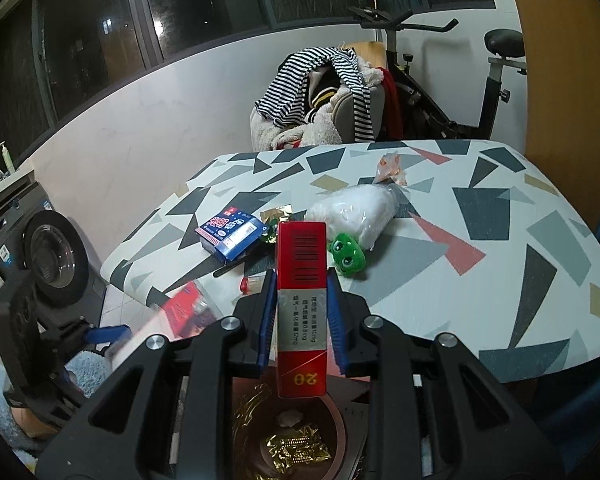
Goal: Collect trash
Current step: 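Carry the blister pack over the brown bin and open the left gripper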
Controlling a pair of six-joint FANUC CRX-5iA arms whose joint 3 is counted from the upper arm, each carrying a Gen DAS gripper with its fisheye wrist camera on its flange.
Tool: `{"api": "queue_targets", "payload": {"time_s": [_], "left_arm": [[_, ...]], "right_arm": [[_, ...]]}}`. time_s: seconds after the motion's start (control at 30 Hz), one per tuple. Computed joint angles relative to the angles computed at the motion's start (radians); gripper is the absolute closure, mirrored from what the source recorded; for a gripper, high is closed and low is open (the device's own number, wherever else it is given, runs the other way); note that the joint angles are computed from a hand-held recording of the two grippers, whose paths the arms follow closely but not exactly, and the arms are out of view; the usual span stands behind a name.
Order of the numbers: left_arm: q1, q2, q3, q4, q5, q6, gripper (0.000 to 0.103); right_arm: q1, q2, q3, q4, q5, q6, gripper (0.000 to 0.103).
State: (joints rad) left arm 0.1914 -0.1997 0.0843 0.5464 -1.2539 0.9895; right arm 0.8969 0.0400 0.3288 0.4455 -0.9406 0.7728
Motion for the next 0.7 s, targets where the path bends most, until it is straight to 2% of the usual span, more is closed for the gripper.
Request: {"api": "queue_targets", "payload": {"time_s": [0.3, 0.7], "left_arm": [[-0.01, 0.029, 0.012, -0.034, -0.03, 0.04, 0.011], [-0.04, 0.029, -0.007, -0.052, -0.066, 0.016, 0.011]], "right_arm": [[-0.009, 0.001, -0.002, -0.012, -0.002, 0.001, 0.076], [-0.011, -0.004, -0.01, -0.017, 0.0, -0.001, 0.076]]}}
